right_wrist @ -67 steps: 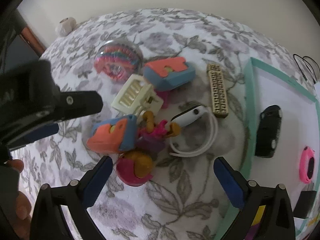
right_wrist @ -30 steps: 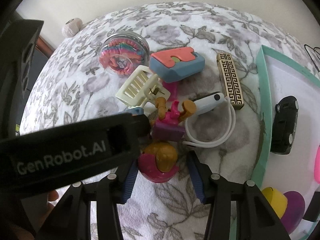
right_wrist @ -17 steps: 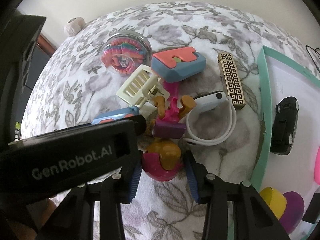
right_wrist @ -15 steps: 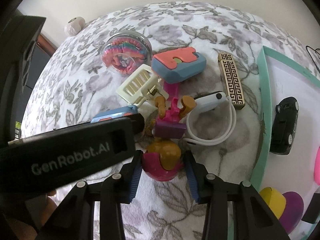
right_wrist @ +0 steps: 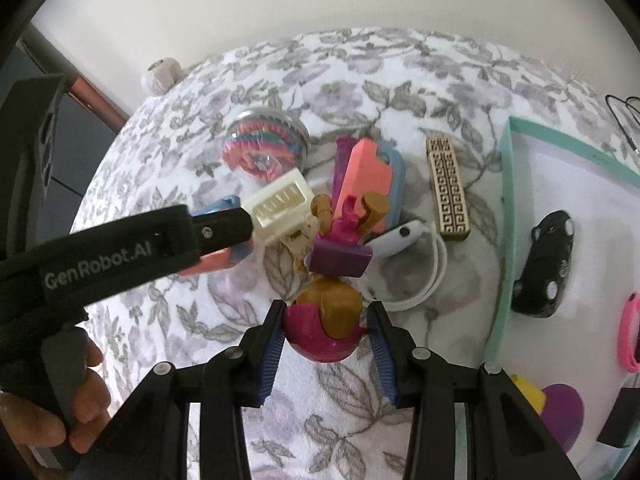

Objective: Organize rigid objects
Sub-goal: 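Carry the toy gun and pink figure into the teal tray and release both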

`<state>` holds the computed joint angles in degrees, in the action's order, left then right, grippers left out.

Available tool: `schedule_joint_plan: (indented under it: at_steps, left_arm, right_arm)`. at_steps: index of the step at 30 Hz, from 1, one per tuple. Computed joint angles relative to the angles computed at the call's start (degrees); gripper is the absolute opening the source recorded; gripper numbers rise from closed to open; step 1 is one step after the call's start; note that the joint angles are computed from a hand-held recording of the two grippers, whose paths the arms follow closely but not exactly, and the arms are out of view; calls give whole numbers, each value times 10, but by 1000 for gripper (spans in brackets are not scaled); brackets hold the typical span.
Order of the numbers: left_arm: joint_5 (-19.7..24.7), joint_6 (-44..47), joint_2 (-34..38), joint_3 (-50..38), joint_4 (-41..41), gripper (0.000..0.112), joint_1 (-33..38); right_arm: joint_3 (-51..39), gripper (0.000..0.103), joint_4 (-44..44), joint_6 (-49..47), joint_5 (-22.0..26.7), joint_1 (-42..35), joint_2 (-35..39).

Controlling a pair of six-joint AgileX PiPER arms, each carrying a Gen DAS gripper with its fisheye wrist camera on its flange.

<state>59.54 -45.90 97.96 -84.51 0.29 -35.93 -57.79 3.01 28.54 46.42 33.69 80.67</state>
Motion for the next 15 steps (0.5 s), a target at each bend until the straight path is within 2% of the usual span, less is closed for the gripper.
schedule_joint_plan:
  at_steps: [15]
  left_arm:
    - [18,-38,-10,-44,47,72,-21]
  right_arm:
    - [-4,43,-25,11,20,-32,-52]
